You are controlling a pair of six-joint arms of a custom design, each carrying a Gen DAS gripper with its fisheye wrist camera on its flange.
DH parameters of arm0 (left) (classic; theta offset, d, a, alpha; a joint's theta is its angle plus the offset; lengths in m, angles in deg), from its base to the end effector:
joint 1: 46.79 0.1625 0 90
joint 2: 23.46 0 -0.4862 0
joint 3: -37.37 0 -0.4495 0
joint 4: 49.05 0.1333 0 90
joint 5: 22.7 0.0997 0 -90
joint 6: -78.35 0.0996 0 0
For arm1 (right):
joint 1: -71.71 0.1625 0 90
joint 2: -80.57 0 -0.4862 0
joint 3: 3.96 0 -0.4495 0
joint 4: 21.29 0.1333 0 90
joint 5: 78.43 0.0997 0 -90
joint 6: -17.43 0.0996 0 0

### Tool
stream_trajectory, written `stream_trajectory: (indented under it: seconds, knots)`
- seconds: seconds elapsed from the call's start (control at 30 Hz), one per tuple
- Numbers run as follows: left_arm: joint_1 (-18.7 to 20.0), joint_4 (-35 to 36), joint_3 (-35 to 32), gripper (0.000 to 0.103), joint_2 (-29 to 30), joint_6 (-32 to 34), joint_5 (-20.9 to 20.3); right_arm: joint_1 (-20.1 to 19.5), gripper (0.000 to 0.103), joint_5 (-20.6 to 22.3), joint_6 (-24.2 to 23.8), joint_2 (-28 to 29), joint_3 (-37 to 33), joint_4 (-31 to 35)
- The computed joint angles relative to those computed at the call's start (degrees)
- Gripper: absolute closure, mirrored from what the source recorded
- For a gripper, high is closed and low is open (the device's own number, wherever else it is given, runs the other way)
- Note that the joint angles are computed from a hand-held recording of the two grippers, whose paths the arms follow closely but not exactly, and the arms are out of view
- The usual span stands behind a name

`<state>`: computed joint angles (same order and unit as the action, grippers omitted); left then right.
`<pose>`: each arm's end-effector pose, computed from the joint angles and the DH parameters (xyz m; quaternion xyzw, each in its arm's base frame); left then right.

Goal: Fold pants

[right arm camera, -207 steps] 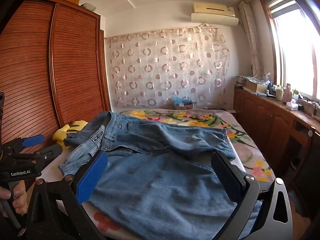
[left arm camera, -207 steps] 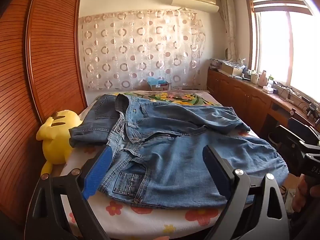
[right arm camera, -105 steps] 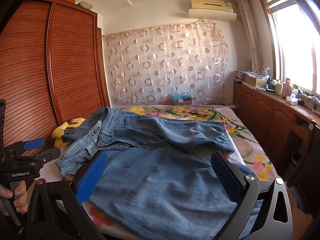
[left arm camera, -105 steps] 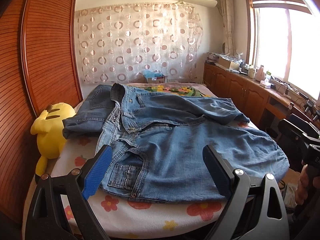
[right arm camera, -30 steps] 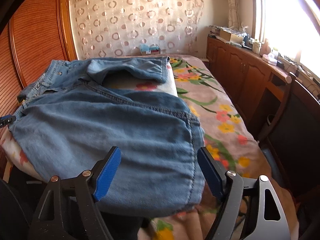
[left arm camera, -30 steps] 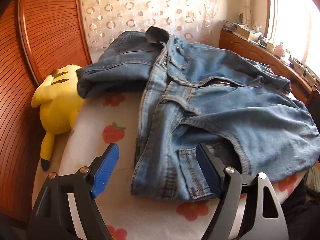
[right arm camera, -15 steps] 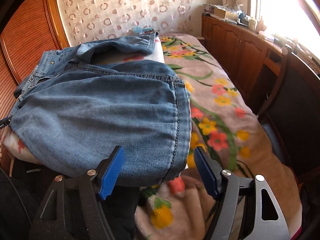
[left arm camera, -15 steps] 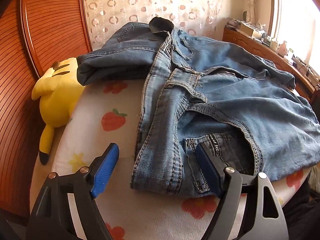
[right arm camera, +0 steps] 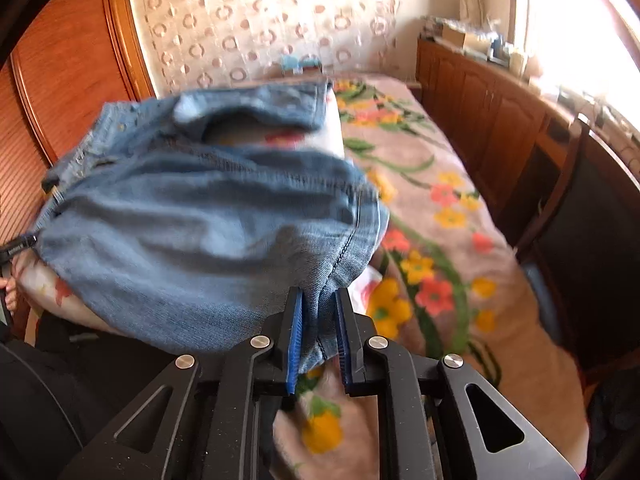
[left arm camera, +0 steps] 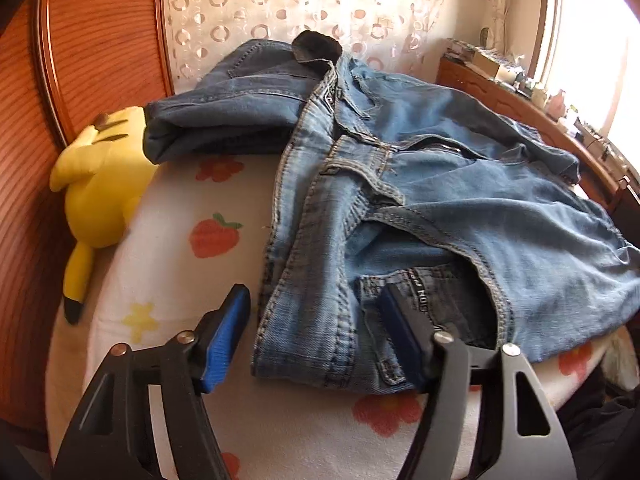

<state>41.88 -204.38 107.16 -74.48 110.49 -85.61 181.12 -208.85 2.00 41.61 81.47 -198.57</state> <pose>0.1585 -0.8683 0.4072 0.1685 0.8819 -0.3133 0.3095 0.3349 -0.7436 0.1501 0.1484 -0.8753 0.3382 0.3122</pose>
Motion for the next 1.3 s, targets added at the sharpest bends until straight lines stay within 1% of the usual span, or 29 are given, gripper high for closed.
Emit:
stream_trajectory:
  seconds: [0.03, 0.1, 0.17, 0.27, 0.37, 0.43, 0.5, 0.63, 0.8, 0.9, 1.0, 1.1, 1.3]
  knots:
    - [0.0, -0.2, 0.1, 0.040, -0.1, -0.1, 0.0, 0.1, 0.087, 0.2, -0.8, 0.0, -0.2, -1.2]
    - [0.1, -0.2, 0.2, 0.040, -0.3, -0.6, -0.5, 0.4, 0.088, 0.5, -2.7, 0.3, -0.4, -3.6]
    - [0.2, -0.9, 0.6, 0.046, -0.4, -0.8, -0.7, 0.6, 0.088, 0.7, -4.4, 0.8, -0.7, -5.4]
    - [0.3, -1.0, 0.7, 0.058, -0.5, -0.5, -1.3, 1.0, 0.088, 1.0, -6.1, 1.3, -1.0, -7.3]
    - [0.4, -0.7, 0.8, 0.074, -0.6, -0.1, -1.9, 0.9, 0.088, 1.6, -7.3, 1.8, -0.9, -9.1]
    - [0.4, -0.9, 1.2, 0.082, -0.9, 0.1, -2.4, 0.8, 0.088, 2.1, -8.0, 2.0, -0.8, -10.3]
    - [0.0, -1.9, 2.1, 0.086, -1.4, 0.7, -2.3, 0.6, 0.088, 2.8, -8.9, 2.1, -1.1, -11.1]
    - [-1.3, -6.6, 5.6, 0.088, -3.8, 2.1, -3.4, 0.9, 0.088, 3.4, -11.4, 2.5, -1.7, -13.8]
    - [-2.9, -10.5, 9.3, 0.088, -7.0, 3.5, -5.0, 1.3, 0.089, 4.9, -14.8, 2.4, -1.5, -18.5]
    - [-3.4, -11.2, 9.7, 0.089, -7.8, 4.0, -5.1, 1.3, 0.089, 6.5, -15.9, 2.2, -1.3, -20.3]
    - [-3.4, -10.8, 8.3, 0.089, -7.0, 4.3, -4.5, 1.3, 0.089, 7.1, -17.8, 3.0, -1.7, -21.4]
    - [-3.4, -10.6, 7.2, 0.089, -6.0, 4.5, -4.0, 0.4, 0.089, 7.6, -18.5, 4.1, -3.0, -20.3]
    - [-3.9, -10.8, 5.7, 0.089, -4.6, 5.6, -3.4, -1.5, 0.089, 7.2, -18.0, 7.9, -8.0, -12.7]
